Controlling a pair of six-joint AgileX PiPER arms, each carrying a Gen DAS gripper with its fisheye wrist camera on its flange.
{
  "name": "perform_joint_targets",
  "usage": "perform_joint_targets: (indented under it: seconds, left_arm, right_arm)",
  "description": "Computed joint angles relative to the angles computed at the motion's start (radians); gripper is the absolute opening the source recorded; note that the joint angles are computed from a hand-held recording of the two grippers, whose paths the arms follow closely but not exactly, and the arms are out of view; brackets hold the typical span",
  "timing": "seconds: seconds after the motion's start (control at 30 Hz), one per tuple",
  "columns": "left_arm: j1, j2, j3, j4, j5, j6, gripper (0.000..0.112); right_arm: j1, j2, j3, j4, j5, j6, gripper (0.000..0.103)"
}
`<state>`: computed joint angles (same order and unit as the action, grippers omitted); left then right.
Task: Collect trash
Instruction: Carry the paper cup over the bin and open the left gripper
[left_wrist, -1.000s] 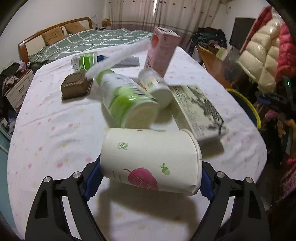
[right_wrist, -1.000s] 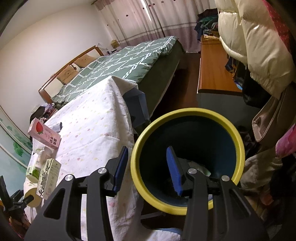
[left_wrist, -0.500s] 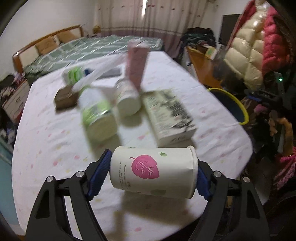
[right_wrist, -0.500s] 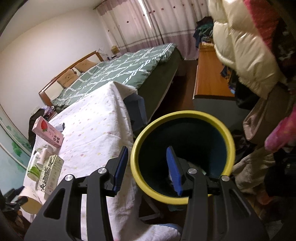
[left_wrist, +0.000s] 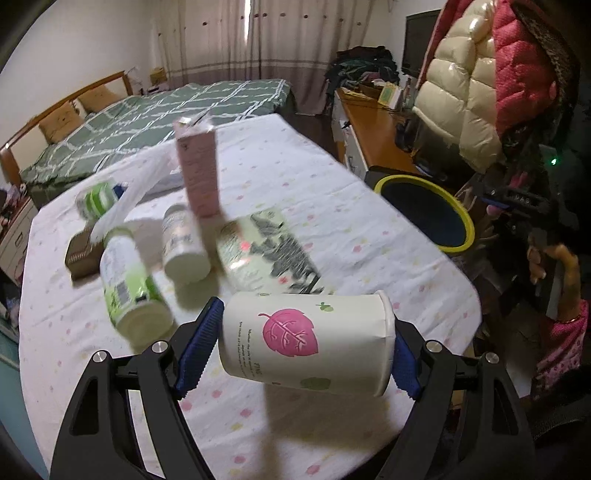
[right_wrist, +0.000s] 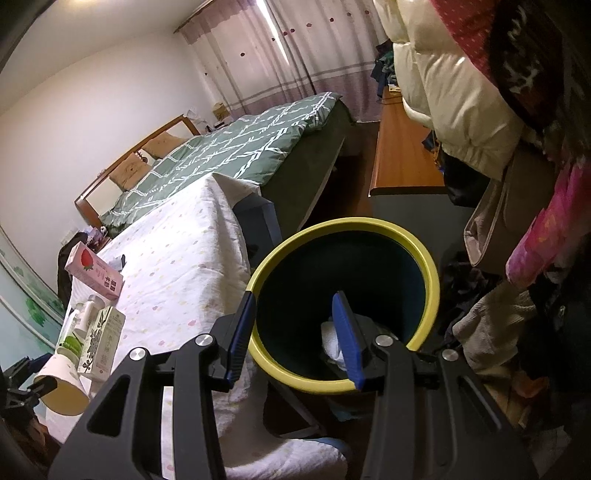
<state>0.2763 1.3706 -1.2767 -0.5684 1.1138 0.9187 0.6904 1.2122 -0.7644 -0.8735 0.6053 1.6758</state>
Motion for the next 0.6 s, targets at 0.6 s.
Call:
perform_joint_targets:
  seconds: [0.6]
  left_arm:
    - [-0.663,0.437,-0.570,0.193,-0.073,-0.418,0.079]
  right_arm:
    - [0.127,-0.171,0.120,-0.049,0.282,0.137,0.042]
